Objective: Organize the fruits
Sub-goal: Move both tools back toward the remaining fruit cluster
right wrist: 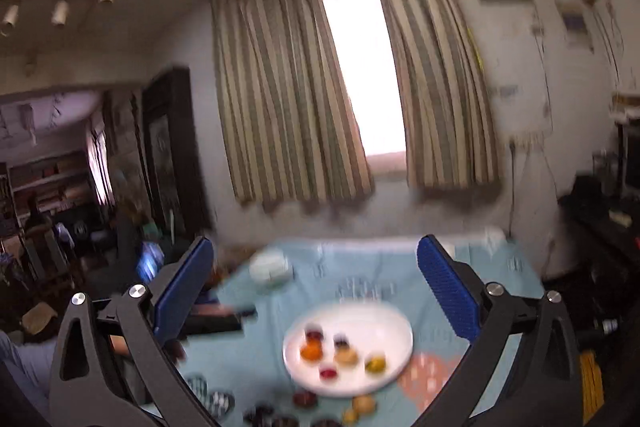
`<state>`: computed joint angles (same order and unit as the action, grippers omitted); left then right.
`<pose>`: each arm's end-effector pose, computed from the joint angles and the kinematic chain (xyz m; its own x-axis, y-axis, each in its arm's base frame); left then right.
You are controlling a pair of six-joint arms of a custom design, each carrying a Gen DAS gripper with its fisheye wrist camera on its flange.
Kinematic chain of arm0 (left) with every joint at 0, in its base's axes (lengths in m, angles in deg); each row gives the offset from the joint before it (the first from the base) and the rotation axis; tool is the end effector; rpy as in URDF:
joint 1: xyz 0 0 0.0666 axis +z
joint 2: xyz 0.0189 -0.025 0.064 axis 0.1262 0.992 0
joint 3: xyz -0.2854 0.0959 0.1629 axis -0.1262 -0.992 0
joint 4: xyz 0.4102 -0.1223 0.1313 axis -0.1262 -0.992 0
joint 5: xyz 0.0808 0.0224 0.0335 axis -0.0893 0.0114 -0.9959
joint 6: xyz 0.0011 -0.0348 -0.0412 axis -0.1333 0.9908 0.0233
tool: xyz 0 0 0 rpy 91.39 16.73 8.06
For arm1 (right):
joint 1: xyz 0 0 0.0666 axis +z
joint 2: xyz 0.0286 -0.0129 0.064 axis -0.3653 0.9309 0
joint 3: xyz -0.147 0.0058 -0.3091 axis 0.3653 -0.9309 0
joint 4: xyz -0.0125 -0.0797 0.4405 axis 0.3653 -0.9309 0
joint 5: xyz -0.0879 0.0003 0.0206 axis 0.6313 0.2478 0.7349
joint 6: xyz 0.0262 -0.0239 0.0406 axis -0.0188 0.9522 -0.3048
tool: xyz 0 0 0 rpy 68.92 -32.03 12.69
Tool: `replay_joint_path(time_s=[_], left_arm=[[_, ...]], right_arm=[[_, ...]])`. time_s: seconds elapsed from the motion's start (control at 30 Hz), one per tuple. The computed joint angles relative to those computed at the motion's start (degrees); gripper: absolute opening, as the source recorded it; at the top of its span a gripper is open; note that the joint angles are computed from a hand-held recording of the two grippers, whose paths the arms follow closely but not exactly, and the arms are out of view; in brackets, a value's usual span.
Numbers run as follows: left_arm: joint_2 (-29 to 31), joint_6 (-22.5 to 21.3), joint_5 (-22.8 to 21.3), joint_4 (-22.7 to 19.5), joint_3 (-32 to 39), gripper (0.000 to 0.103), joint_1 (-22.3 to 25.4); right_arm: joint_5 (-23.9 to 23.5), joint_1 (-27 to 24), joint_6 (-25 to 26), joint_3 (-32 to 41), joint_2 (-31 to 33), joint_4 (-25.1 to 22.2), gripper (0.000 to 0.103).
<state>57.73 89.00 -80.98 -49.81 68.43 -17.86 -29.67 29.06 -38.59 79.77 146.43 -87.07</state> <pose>0.4277 -0.1969 0.5981 -0.6872 0.1173 -0.7170 0.2308 0.9710 -0.0623 0.3026 0.3350 0.6451 -0.2808 0.1485 -0.9482 -0.2153 0.9530 0.2130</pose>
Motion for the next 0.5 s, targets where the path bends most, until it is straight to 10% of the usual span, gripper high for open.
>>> replay_joint_path(time_s=[0.2,0.33,0.5], left_arm=[[-6.66,-2.47,-0.44,-3.16,-10.13,0.080,0.20],[-10.40,-3.25,0.95,-6.14,-16.54,0.080,1.32],[-14.21,-4.51,2.67,-9.33,-22.21,0.080,2.17]], right_arm=[[-16.20,-2.15,-19.28,-5.76,3.36,-17.30,0.100],[-24.88,-0.87,-18.01,-7.43,7.39,-23.99,0.075],[-34.93,2.58,-15.50,-6.48,11.95,-23.49,0.075]])
